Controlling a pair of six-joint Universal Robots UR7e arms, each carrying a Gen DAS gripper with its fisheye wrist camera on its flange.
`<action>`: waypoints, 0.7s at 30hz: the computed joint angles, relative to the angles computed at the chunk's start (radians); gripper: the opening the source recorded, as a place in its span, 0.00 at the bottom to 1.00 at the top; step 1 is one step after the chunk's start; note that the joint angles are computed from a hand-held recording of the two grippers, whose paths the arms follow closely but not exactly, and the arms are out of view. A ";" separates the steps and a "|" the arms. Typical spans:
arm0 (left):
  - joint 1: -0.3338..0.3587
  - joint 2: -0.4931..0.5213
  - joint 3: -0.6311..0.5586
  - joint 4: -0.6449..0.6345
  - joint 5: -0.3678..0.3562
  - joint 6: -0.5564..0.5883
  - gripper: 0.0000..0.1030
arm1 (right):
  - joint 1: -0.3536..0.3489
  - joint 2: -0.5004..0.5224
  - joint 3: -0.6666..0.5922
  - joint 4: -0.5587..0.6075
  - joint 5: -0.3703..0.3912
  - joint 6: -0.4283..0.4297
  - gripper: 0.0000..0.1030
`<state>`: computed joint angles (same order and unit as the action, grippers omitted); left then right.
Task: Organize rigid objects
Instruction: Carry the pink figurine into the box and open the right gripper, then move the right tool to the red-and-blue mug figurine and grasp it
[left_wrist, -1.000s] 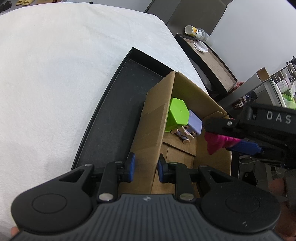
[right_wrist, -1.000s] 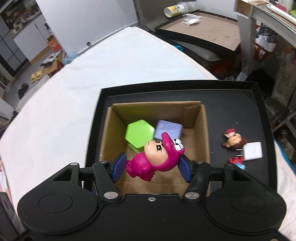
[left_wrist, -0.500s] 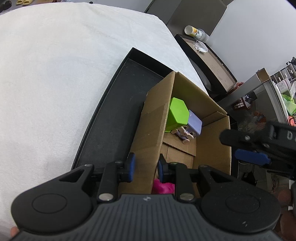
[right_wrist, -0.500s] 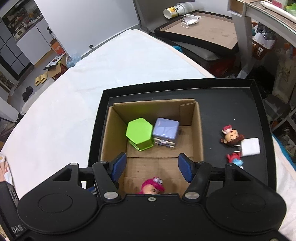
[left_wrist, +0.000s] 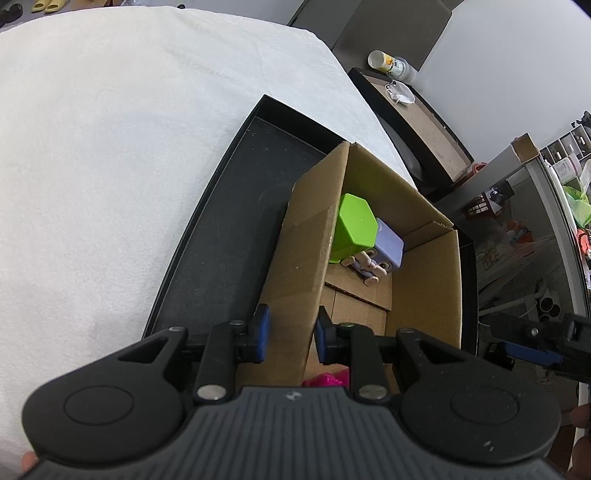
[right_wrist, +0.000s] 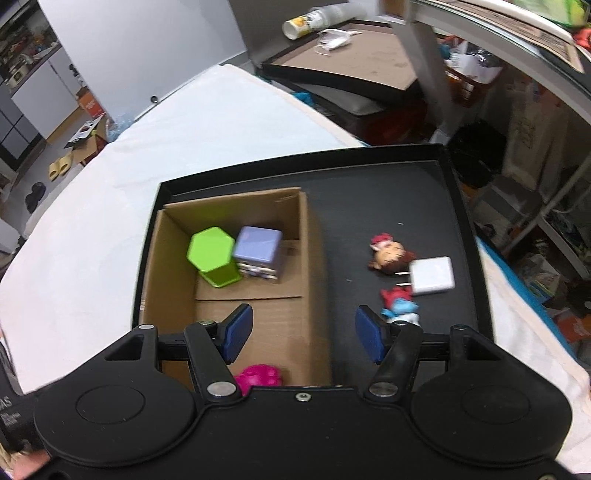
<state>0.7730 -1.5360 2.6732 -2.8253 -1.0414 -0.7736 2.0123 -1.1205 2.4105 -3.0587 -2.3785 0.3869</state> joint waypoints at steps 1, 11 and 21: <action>-0.001 0.000 0.000 0.001 0.001 0.000 0.23 | -0.004 -0.009 0.007 0.000 -0.004 0.000 0.60; -0.005 0.000 0.002 0.005 0.008 -0.002 0.23 | -0.056 -0.067 0.062 -0.021 -0.019 -0.018 0.60; -0.009 0.000 0.001 0.011 0.014 -0.006 0.22 | -0.134 -0.038 0.097 -0.105 -0.017 -0.092 0.58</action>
